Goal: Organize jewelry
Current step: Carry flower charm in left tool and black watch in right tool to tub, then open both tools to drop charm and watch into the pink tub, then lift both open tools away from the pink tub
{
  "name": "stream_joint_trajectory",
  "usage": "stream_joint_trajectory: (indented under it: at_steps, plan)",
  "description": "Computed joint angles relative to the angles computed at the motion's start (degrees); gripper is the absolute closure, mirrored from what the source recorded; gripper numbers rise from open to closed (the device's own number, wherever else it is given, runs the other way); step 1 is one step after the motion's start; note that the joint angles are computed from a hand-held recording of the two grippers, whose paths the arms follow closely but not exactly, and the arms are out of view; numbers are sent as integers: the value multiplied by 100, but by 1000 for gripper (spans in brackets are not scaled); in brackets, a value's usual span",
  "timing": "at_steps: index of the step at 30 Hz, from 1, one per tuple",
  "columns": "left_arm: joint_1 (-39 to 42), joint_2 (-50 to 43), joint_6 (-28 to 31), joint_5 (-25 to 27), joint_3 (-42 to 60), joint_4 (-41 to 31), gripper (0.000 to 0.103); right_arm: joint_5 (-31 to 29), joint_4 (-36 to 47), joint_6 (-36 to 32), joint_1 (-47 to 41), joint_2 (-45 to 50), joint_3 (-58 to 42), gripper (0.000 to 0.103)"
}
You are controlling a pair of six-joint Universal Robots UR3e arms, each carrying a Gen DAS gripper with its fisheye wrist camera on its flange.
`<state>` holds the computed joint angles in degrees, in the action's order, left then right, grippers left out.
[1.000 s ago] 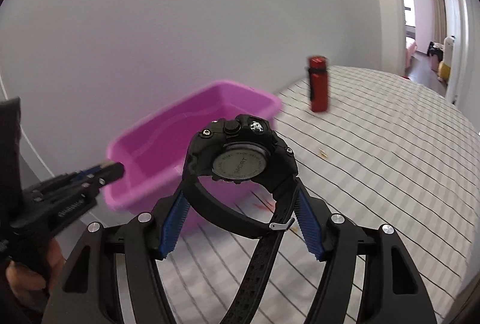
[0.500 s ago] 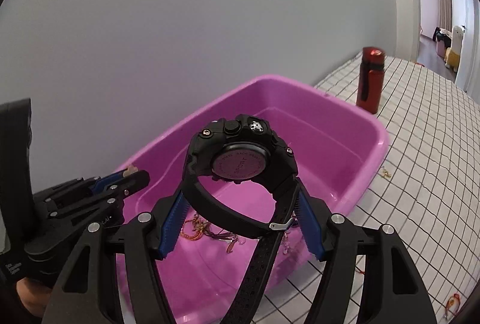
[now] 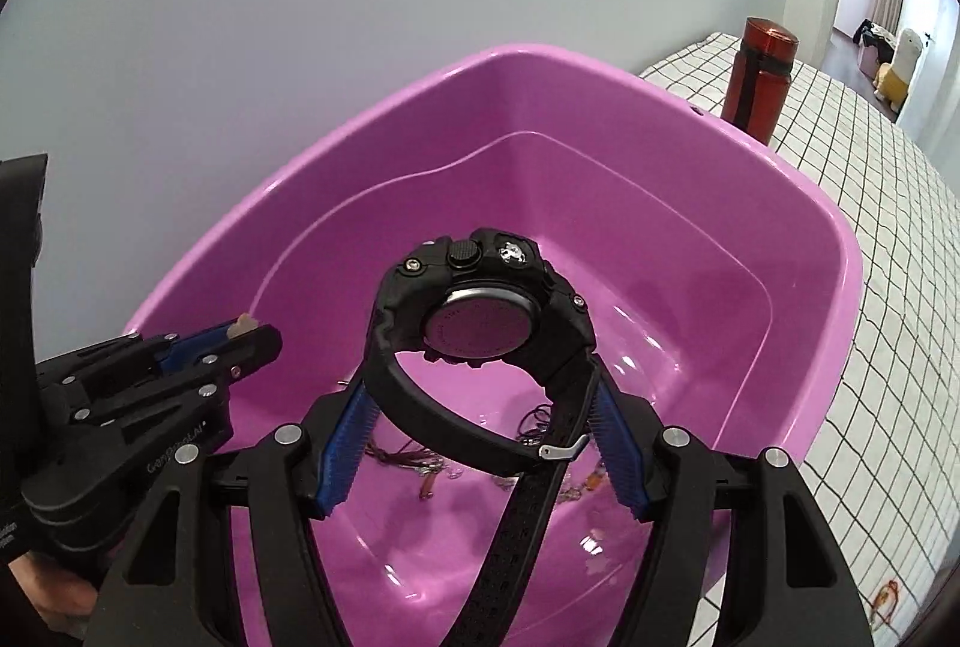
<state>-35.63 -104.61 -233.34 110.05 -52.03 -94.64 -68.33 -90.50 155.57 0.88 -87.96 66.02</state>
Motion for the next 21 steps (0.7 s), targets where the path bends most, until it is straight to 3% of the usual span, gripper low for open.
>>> stream_joint_trajectory:
  at_steps: [2, 4, 6, 7, 14, 21]
  plan:
    - [53, -16, 21, -49, -10, 14, 86, -173, 11, 91, 77, 82, -52, 38]
    - [10, -49, -4, 60, 116, -133, 74, -432, 54, 151, 205, 221, -222, 38]
    - [1, -37, -58, 160, 131, -171, 31, -627, 67, 217, 293, 263, -270, 38]
    - [-36, 70, -132, 252, -10, -82, 26, -687, 120, 237, 319, 169, -226, 38]
    - [-128, 166, -247, 370, 19, -282, 25, -1176, 249, 291, 463, 136, -219, 37]
    - [-185, 172, -305, 387, 54, -328, 25, -948, 459, 168, 258, 256, -541, 27]
